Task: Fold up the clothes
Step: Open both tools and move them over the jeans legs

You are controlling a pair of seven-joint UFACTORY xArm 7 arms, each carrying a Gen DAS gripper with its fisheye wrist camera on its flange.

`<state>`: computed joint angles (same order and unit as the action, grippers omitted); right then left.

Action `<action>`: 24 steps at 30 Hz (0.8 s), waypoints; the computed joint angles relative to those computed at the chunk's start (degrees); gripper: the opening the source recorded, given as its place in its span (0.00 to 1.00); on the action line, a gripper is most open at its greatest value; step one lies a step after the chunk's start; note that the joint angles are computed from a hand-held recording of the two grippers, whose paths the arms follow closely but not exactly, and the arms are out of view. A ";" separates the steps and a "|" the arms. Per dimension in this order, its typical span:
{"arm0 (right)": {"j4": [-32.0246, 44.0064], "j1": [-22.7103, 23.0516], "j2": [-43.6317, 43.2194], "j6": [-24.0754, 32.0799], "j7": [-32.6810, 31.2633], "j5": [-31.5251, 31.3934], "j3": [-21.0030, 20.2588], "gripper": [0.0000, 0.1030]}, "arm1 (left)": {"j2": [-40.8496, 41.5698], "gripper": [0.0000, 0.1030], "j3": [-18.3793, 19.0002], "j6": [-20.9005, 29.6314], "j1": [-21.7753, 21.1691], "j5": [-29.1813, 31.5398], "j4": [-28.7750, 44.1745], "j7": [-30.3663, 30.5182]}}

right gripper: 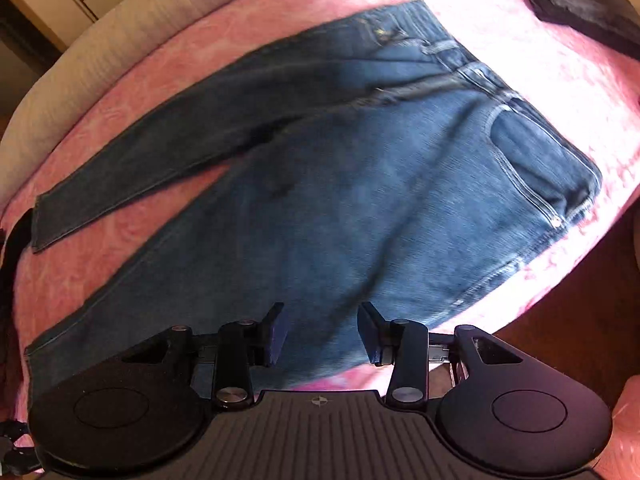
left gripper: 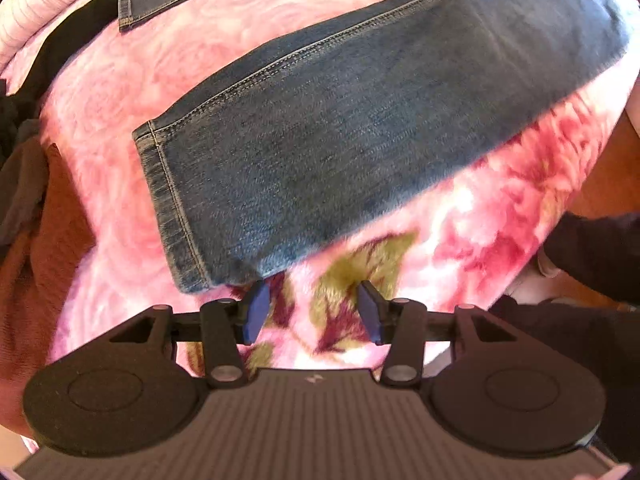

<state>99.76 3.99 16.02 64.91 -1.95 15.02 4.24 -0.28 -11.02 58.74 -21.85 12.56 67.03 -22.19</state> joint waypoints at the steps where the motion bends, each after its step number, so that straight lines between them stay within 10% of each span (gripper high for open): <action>1: 0.30 0.33 -0.20 0.10 0.44 -0.28 0.11 0.41 | -0.63 0.42 -0.10 0.04 -0.11 0.33 -0.34 0.58; 13: 6.77 3.13 -1.74 4.87 -4.53 -8.56 0.07 0.54 | 5.06 0.50 -0.56 6.29 -2.43 8.00 12.50 -5.91; 17: 3.76 4.45 -4.37 3.33 -7.08 -14.28 -0.43 0.78 | 8.01 0.58 0.23 5.63 -3.36 8.73 16.48 -4.38; 24: -0.27 4.85 -8.17 4.45 -5.57 -20.07 -1.20 0.79 | 11.91 0.58 1.12 6.23 -5.07 8.37 21.93 1.06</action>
